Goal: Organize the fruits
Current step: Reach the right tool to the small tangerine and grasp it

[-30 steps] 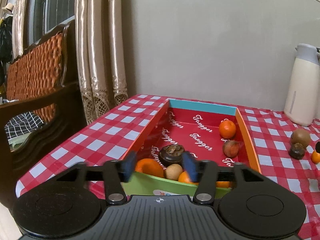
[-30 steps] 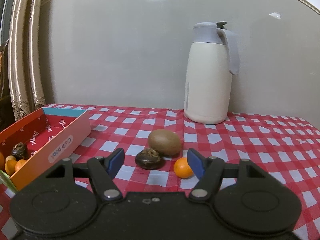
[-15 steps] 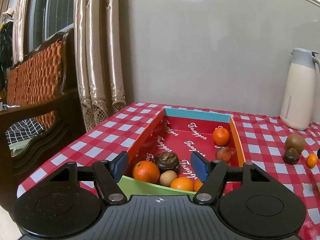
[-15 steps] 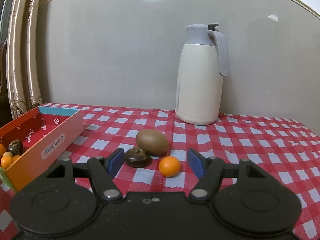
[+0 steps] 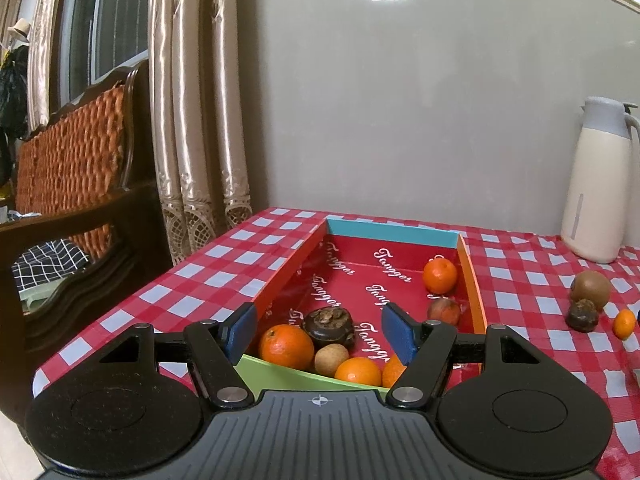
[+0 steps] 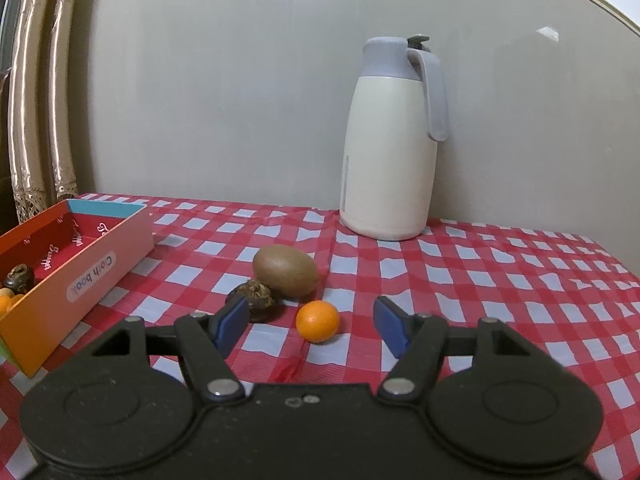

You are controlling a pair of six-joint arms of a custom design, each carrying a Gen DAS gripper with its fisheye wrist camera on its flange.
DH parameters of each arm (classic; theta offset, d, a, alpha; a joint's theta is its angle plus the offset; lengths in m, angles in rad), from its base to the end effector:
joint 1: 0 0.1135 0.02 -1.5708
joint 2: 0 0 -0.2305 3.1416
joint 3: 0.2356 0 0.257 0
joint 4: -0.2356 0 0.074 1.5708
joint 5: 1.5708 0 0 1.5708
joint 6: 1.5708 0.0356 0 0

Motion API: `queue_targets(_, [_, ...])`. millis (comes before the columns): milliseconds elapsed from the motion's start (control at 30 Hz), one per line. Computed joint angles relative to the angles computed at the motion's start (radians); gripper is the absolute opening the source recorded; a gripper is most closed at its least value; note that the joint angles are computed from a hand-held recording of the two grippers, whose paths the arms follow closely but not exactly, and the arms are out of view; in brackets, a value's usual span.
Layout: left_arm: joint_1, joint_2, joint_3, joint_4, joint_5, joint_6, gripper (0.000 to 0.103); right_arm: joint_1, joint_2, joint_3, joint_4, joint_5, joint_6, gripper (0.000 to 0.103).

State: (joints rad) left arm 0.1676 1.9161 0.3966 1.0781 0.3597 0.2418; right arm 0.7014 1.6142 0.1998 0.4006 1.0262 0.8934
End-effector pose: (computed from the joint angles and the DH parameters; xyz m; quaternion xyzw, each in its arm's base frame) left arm 0.2661 0.0323 0.0381 0.1265 0.8270 -0.0409 0.5463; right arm 0.1549 0.0910 0.0278 0.2146 0.8209 -0.1583 0.5050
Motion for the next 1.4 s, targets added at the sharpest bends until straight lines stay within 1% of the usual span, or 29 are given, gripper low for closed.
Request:
queue_targets(267, [0.036, 0.034, 0.042, -0.01, 0.005, -0.002, 0.069, -0.12, 0.112, 0.047, 0.13, -0.094, -0.127, 0.066])
queue_targets(500, [0.062, 0.065, 0.089, -0.036, 0.013, 0.005, 0.069, -0.213, 0.176, 0.081, 0.183, -0.166, -0.193, 0.061])
queue_targets(633, [0.081, 0.068, 0.102, -0.048, 0.027, 0.007, 0.069, -0.268, 0.212, 0.097, 0.214, -0.204, -0.232, 0.06])
queue_targets(867, [0.099, 0.065, 0.11, -0.065, 0.041, 0.012, 0.069, -0.328, 0.255, 0.12, 0.234, -0.265, -0.262, 0.056])
queue_targets(933, [0.1, 0.068, 0.114, -0.07, 0.041, 0.015, 0.069, -0.336, 0.258, 0.122, 0.235, -0.283, -0.259, 0.054])
queue_targets(1000, [0.1, 0.067, 0.117, -0.08, 0.039, 0.019, 0.069, -0.341, 0.264, 0.129, 0.229, -0.297, -0.259, 0.047])
queue_targets(1033, [0.099, 0.068, 0.117, -0.083, 0.037, 0.022, 0.069, -0.347, 0.266, 0.133, 0.225, -0.307, -0.262, 0.038])
queue_targets(1067, [0.099, 0.066, 0.117, -0.084, 0.036, 0.023, 0.069, -0.35, 0.265, 0.135, 0.22, -0.316, -0.261, 0.031])
queue_targets(1200, [0.103, 0.062, 0.114, -0.087, 0.039, 0.023, 0.069, -0.348, 0.251, 0.13, 0.211, -0.322, -0.253, 0.031])
queue_targets(1400, [0.111, 0.054, 0.107, -0.086, 0.046, 0.027, 0.069, -0.313, 0.197, 0.108, 0.187, -0.289, -0.232, 0.031])
